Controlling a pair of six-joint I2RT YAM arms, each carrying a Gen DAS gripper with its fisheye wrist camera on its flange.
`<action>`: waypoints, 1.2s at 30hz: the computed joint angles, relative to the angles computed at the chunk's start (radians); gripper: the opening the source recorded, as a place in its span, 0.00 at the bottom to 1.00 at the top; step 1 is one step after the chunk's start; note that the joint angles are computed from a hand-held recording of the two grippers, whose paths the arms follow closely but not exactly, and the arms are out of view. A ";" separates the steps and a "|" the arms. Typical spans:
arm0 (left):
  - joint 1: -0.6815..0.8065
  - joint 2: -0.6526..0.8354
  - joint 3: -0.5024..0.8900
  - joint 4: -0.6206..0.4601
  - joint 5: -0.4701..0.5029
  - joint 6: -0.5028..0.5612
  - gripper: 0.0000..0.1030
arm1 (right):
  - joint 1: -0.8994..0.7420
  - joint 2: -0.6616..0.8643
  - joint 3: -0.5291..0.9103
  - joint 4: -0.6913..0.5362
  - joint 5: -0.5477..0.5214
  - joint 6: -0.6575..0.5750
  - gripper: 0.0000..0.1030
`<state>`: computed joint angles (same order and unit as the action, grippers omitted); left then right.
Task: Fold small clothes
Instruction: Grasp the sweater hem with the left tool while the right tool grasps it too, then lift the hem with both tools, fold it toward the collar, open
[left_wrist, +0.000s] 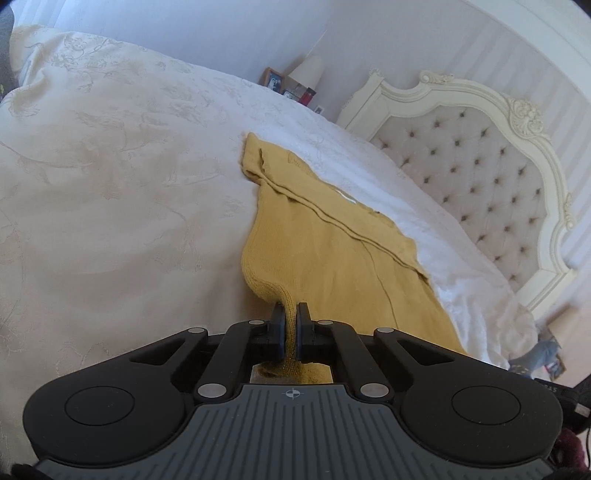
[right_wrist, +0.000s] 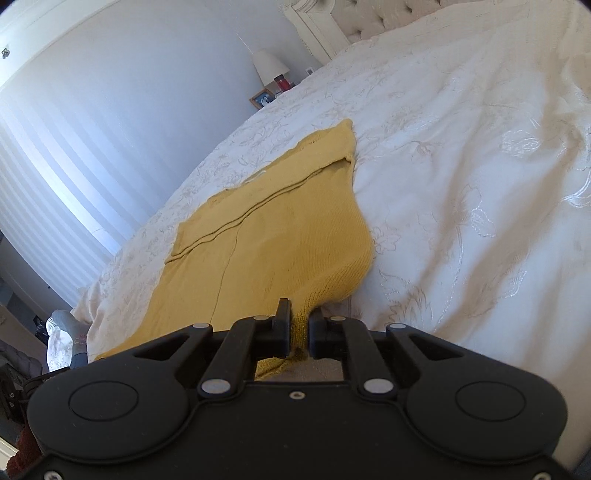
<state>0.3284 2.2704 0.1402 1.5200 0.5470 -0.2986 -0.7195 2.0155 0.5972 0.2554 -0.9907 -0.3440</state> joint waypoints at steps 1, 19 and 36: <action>-0.005 -0.015 0.000 -0.005 -0.004 -0.008 0.04 | 0.003 -0.003 0.001 0.007 -0.008 0.017 0.16; -0.073 -0.295 0.349 -0.394 -0.015 -0.175 0.04 | 0.253 0.044 0.293 0.340 0.012 0.588 0.16; -0.152 0.105 1.137 -0.908 -0.186 -0.210 0.05 | 0.474 0.579 1.178 0.023 0.346 0.718 0.16</action>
